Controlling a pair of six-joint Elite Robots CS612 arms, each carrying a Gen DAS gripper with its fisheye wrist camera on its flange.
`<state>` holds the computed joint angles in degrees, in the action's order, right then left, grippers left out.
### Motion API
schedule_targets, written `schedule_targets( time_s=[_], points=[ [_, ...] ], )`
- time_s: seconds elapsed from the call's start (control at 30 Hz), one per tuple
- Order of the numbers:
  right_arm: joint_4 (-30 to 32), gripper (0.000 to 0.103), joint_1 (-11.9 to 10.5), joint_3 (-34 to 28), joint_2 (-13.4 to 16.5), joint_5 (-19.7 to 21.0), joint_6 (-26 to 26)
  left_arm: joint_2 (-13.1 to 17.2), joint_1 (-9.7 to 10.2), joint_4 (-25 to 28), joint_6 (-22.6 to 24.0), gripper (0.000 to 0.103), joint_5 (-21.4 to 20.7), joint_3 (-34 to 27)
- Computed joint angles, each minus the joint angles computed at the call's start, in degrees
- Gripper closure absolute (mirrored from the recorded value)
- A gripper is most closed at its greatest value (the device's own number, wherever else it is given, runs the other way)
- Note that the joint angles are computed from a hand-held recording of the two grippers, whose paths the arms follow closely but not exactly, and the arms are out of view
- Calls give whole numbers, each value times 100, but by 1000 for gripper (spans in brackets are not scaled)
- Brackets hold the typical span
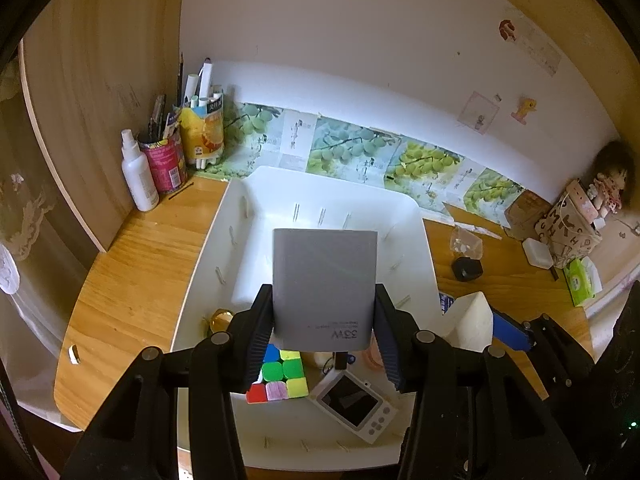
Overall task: Organize rigid objects
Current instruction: 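Withdraw both open tools from the tray back over the desk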
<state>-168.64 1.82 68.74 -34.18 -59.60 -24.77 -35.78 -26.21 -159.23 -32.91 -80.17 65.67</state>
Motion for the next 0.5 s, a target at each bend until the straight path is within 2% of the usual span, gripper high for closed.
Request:
schedule_targets(
  time_s=[0.03,0.1,0.17,0.5],
  points=[
    [8,34,-5,10,-7,-6,18,1,-1,-4,1,51,-13,0],
    [-53,28,-7,41,-21,-33,41,-17,-18,-138,28,38,19,45],
    [-88,28,-11,66,-33,-41,42,-47,-41,-315,46,30,99,116],
    [-189,27,-46,180,-98,-52,63,-127,-120,-483,-67,29,358,245]
  ],
)
